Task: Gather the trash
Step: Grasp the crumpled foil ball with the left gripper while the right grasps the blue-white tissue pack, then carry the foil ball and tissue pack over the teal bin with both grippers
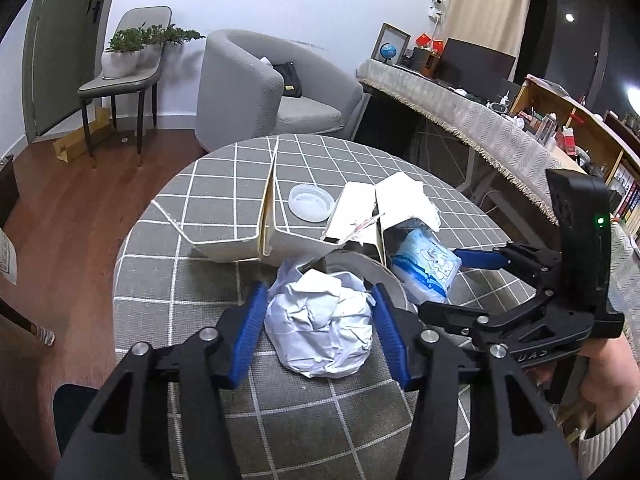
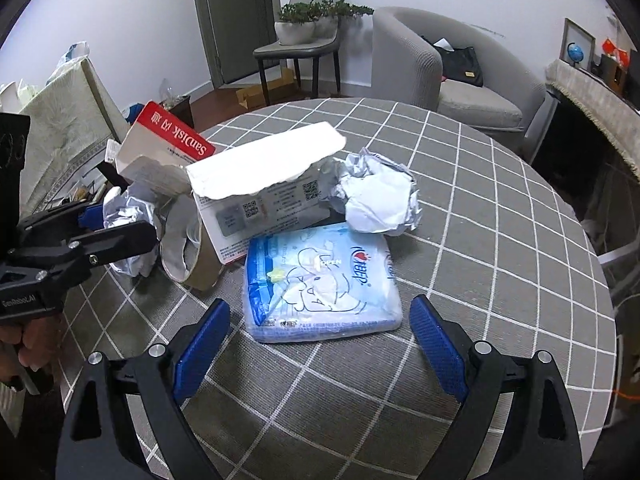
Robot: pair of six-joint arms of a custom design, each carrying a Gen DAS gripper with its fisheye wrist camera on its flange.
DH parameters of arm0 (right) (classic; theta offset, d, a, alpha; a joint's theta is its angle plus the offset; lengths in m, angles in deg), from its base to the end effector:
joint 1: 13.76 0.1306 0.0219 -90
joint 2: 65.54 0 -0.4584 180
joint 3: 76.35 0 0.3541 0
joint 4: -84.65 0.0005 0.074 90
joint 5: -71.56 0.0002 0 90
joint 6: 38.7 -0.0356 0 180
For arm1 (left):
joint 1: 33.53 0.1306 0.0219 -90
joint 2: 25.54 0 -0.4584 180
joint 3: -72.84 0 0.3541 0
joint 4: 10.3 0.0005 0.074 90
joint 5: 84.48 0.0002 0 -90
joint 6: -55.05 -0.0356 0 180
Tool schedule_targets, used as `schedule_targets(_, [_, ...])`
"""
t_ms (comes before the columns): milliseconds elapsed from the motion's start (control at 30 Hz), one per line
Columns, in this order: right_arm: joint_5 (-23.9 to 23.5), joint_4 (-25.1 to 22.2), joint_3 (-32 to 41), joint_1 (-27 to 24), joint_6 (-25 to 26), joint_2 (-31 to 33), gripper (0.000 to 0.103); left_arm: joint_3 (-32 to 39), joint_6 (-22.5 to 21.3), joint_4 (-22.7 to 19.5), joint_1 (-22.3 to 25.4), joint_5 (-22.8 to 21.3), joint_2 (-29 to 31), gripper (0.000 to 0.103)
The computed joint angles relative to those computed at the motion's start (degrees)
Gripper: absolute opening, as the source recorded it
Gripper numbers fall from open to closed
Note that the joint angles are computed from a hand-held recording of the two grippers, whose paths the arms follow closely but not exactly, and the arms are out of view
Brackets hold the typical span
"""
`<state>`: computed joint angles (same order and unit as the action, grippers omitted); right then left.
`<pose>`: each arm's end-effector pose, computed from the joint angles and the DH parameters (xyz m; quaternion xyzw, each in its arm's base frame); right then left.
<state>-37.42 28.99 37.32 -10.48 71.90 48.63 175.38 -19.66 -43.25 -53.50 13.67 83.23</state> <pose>0.6218 0.0467 0.4562 -0.2422 0.9133 0.1127 0.3075 0.5676 -0.2122 0.4570 0.0673 0.8990 -0.1908 0.3885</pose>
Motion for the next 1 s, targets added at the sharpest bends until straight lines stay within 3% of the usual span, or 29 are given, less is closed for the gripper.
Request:
schedule_targets(233, [0.3, 0.3, 0.4, -0.1, -1.9, 0.3, 0.092, -1.0, -0.4, -0.3, 0.0, 0.2, -0.9, 0.052])
schedule_targets(333, [3.1, 0.4, 0.6, 0.7, -1.2, 0.4, 0.093, -2.1, -1.0, -0.5, 0.0, 0.2, -1.9, 0.051])
schedule_targets(433, [3.4, 1.0, 0.1, 1.1, -1.7, 0.2, 0.089, -3.4, -1.7, -0.4, 0.1, 0.1, -2.9, 0.051])
schedule_targets(500, [3.6, 2.2, -0.7, 1.2, -2.6, -0.4, 0.076, -4.5, -2.2, -0.5, 0.4, -0.3, -3.8, 0.051])
schedule_targets(567, [4.1, 2.8, -1.2, 1.3, -3.1, -0.7, 0.074, -5.6, -2.4, -0.5, 0.9, -0.6, -4.7, 0.051])
schedule_targets(1000, [7.2, 6.2, -9.4, 2.7, -5.6, -6.6, 0.073, -13.2, -2.9, 0.7, 2.4, -2.4, -11.6, 0.051])
